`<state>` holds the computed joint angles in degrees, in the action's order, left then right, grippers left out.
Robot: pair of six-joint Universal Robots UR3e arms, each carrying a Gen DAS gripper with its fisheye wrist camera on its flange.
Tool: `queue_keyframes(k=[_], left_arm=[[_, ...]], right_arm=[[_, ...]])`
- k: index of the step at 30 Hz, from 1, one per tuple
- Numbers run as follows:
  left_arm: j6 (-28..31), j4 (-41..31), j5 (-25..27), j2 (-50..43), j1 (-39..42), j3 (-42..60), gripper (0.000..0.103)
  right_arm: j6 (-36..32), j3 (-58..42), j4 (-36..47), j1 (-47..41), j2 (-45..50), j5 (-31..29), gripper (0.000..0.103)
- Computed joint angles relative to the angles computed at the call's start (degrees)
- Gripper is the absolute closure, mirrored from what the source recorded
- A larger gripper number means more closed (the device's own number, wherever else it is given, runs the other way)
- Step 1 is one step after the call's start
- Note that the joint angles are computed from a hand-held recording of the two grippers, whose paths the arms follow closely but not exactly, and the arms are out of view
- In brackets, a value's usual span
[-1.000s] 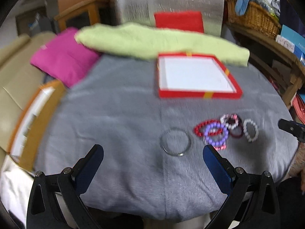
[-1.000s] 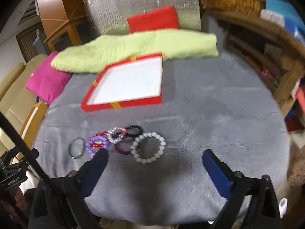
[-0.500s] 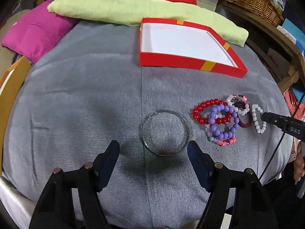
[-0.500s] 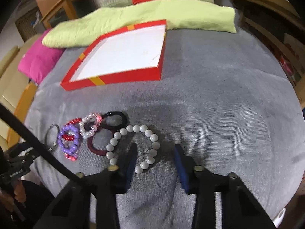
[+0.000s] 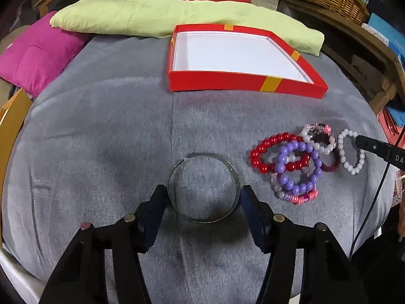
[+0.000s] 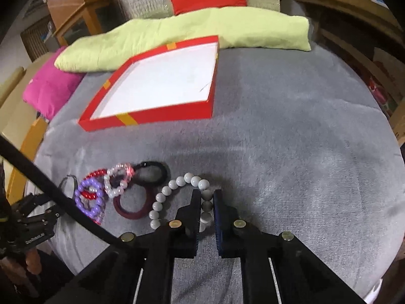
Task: Organize jewelry
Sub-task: 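Grasp the silver bangle with the left tool while the right tool grasps the white pearl bracelet, then lower the bangle into the tray with the left tool while the right tool drops the pearl bracelet in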
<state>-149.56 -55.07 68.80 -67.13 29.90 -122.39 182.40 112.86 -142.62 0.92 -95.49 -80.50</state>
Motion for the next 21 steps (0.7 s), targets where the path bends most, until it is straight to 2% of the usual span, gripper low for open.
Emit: queue_keyframes(k=[3, 13, 18, 21], left_arm=[[-0.5, 2.1, -0.2, -1.2, -0.6, -0.1, 0.042], [0.0, 1.6, -1.4, 0.5, 0.1, 2.6, 0.042], [-5.0, 6.6, -1.0, -7.2, -3.9, 11.1, 0.042], [-9.4, 11.1, 1.3, -16.0, -8.7, 19.5, 0.042]], right_arm=[[0.9, 1.5, -1.7, -2.0, -1.6, 2.7, 0.093], [3.9, 2.0, -8.8, -4.8, -2.9, 8.9, 0.093], [7.4, -2.8, -13.2, -4.4, 1.6, 11.0, 0.093], [10.2, -8.5, -16.3, -2.9, 7.1, 11.8, 0.093]])
